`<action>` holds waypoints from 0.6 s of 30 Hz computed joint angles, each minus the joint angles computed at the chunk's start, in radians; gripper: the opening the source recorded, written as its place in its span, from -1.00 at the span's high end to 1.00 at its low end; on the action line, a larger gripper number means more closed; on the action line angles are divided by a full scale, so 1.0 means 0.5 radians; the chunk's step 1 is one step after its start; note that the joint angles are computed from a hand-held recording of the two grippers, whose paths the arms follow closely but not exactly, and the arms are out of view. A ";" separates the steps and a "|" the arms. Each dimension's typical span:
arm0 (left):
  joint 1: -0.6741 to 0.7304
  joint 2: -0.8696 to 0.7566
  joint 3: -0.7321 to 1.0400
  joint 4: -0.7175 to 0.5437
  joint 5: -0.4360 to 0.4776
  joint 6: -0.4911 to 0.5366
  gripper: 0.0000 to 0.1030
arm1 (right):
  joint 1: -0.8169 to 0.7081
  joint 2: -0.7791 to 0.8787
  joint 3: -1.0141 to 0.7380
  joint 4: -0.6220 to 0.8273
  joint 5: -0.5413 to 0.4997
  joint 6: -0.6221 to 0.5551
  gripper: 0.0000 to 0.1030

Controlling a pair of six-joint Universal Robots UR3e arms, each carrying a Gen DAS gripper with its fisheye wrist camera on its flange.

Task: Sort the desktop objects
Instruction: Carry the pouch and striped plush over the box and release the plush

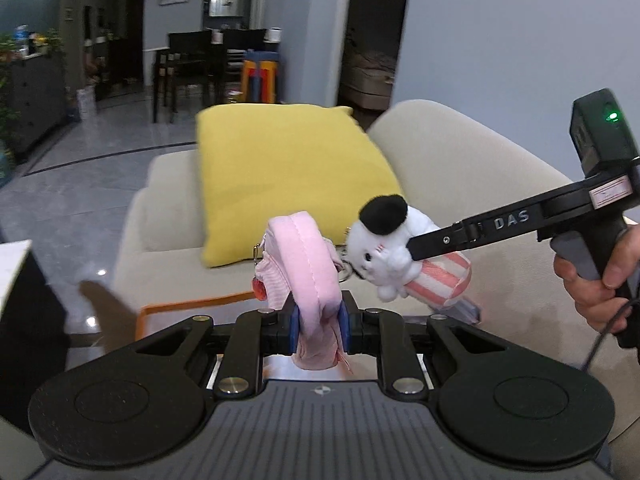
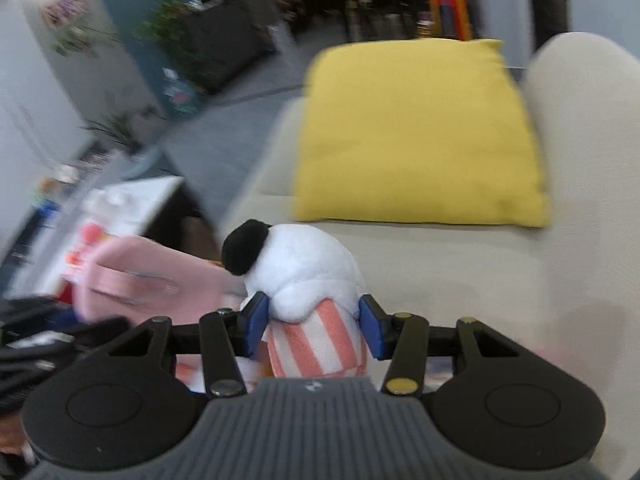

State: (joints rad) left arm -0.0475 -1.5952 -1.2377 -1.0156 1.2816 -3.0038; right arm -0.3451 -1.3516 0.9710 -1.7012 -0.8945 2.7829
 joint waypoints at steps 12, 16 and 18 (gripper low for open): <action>0.476 0.283 -0.733 0.276 -0.307 0.146 0.58 | 0.796 0.353 0.067 -0.673 -0.688 0.904 0.00; 0.624 0.318 -0.898 0.306 -0.466 0.226 0.59 | 1.007 0.596 -0.189 -0.696 -1.088 1.108 0.00; 0.717 0.394 -1.018 0.291 -0.564 0.286 0.59 | 1.064 0.631 -0.196 -0.751 -1.281 1.128 0.00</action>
State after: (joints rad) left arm 0.3111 -1.3981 -1.7468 -0.8701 0.9997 -2.8610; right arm 0.1869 -1.0360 0.8728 -2.0765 -1.5350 3.3471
